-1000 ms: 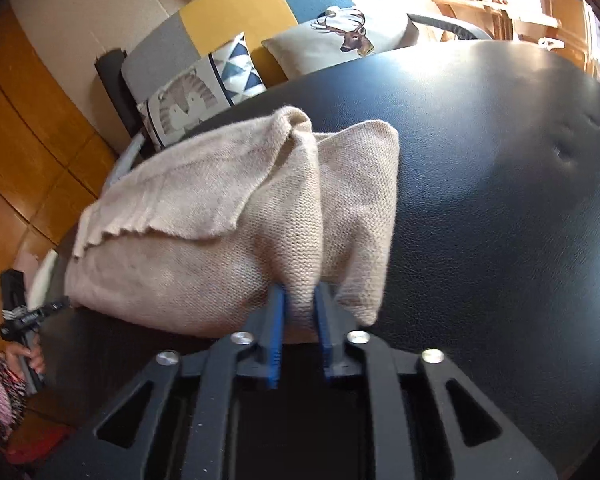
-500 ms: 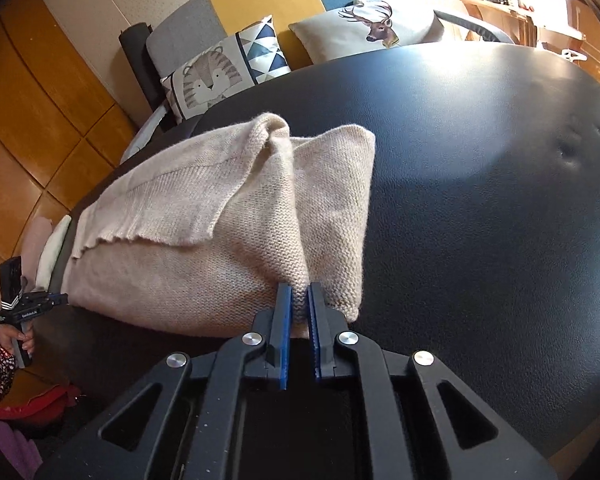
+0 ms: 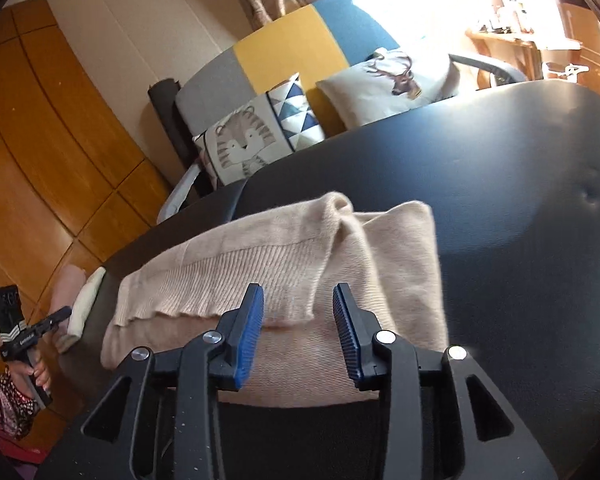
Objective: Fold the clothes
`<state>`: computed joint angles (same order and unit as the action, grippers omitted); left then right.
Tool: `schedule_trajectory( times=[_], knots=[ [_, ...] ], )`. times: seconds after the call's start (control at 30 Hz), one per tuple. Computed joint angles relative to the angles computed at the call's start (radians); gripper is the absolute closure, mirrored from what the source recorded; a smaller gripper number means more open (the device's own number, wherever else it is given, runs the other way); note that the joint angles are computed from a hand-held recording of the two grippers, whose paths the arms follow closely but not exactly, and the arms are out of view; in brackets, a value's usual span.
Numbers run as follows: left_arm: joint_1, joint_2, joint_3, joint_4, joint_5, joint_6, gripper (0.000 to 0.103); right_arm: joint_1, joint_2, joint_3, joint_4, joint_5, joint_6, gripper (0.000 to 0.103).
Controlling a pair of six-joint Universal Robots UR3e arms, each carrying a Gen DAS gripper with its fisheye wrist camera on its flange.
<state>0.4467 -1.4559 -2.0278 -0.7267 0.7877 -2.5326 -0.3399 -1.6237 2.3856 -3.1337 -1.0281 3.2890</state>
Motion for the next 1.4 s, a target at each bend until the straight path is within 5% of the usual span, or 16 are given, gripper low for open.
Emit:
schedule_trajectory(
  times=[0.1, 0.23, 0.33, 0.47, 0.8, 0.97, 1.17, 1.3, 1.4],
  knots=[
    [-0.188, -0.209, 0.173, 0.204, 0.154, -0.17, 0.093, 0.079, 0.153, -0.11, 0.004, -0.053, 0.039, 0.064],
    [-0.45, -0.484, 0.445, 0.274, 0.351, -0.344, 0.093, 0.084, 0.266, -0.134, -0.075, 0.007, 0.093, 0.064],
    [-0.593, -0.675, 0.64, 0.249, 0.508, -0.347, 0.092, 0.093, 0.298, -0.169, -0.05, -0.007, 0.089, 0.092],
    [-0.698, -0.831, 0.779, 0.28, 0.722, -0.311, 0.092, 0.057, 0.267, -0.155, -0.046, -0.038, 0.091, 0.096],
    [-0.658, -0.77, 0.581, 0.476, 0.656, -0.418, 0.092, -0.034, 0.245, -0.069, -0.058, 0.059, 0.059, 0.089],
    [-0.602, -0.703, 0.525, 0.471, 0.557, -0.483, 0.091, -0.002, 0.121, -0.038, -0.188, -0.107, 0.113, 0.085],
    [-0.614, -0.744, 0.59, 0.509, 0.63, -0.545, 0.091, 0.247, 0.338, -0.495, 0.074, -0.242, 0.018, 0.085],
    [-0.583, -0.77, 0.664, 0.402, 0.713, -0.632, 0.091, 0.362, 0.506, -0.76, 0.235, -0.385, -0.046, 0.078],
    [-0.498, -0.745, 0.58, 0.412, 0.627, -0.708, 0.087, 0.391, 0.588, -0.851, 0.314, -0.476, -0.05, 0.069]
  ],
)
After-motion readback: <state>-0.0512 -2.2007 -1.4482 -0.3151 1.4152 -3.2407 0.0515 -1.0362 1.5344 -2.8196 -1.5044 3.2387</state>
